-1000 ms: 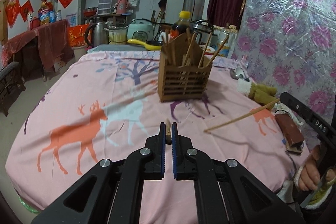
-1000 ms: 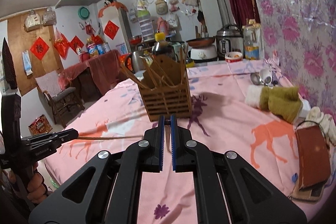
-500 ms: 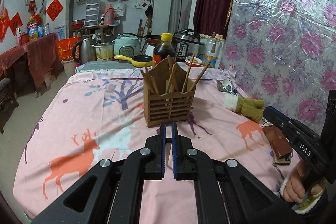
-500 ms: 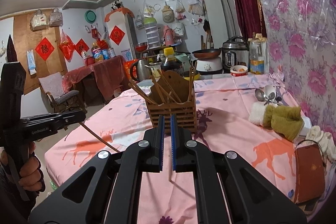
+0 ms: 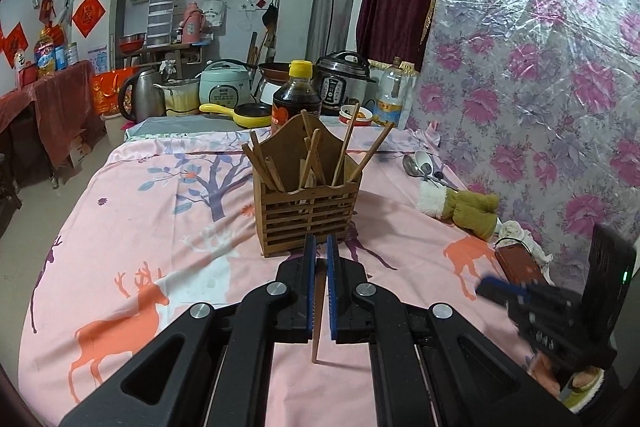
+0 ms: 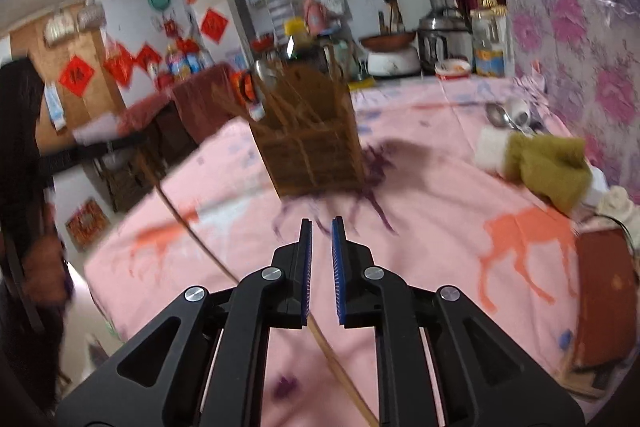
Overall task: Organize utensils
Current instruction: 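Lift both chopsticks and lower them into the wooden holder with both grippers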
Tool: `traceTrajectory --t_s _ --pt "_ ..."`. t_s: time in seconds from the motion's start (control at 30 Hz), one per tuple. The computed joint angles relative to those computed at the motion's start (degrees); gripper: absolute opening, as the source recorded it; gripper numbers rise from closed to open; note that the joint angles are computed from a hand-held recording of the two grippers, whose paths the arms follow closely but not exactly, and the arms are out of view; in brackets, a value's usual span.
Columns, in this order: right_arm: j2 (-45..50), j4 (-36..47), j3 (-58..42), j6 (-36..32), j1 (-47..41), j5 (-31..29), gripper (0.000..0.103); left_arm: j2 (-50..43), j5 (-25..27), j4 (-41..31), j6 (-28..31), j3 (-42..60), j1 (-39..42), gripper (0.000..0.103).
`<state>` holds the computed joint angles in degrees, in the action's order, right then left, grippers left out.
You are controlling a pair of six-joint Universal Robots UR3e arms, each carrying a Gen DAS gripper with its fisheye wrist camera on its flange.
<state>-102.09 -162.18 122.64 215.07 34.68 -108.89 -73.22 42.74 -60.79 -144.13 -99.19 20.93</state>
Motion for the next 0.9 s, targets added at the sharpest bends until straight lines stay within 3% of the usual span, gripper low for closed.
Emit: traceTrajectory --t_s 0.13,0.2,0.33,0.47,0.57,0.67,0.9 --pt "-7.4 10.0 5.6 -1.3 2.4 4.7 0.022 0.9 0.0 0.5 0.1 -1.0 0.2 0.006" --pt "-9.0 13.5 7.2 -0.2 5.0 4.7 0.038 1.1 0.0 0.5 0.0 -1.1 0.2 0.006" --pt "-8.9 16.0 9.5 3.9 10.2 2.0 0.040 2.2 0.5 0.3 0.1 -1.8 0.6 0.006" --pt "-9.6 15.0 13.4 5.9 10.1 2.7 0.040 3.4 1.9 0.1 0.3 -2.7 0.5 0.006" --pt "-8.0 13.5 14.4 8.2 13.5 -1.0 0.035 3.1 3.0 0.1 0.5 -3.1 0.3 0.006" --pt "-8.2 11.5 15.4 9.0 13.3 -1.6 0.010 1.3 4.1 0.3 -0.3 -2.9 -0.3 0.006" --pt "-9.4 14.1 8.6 6.6 13.0 -8.8 0.007 1.1 3.3 0.2 -0.1 -2.4 0.7 0.006"
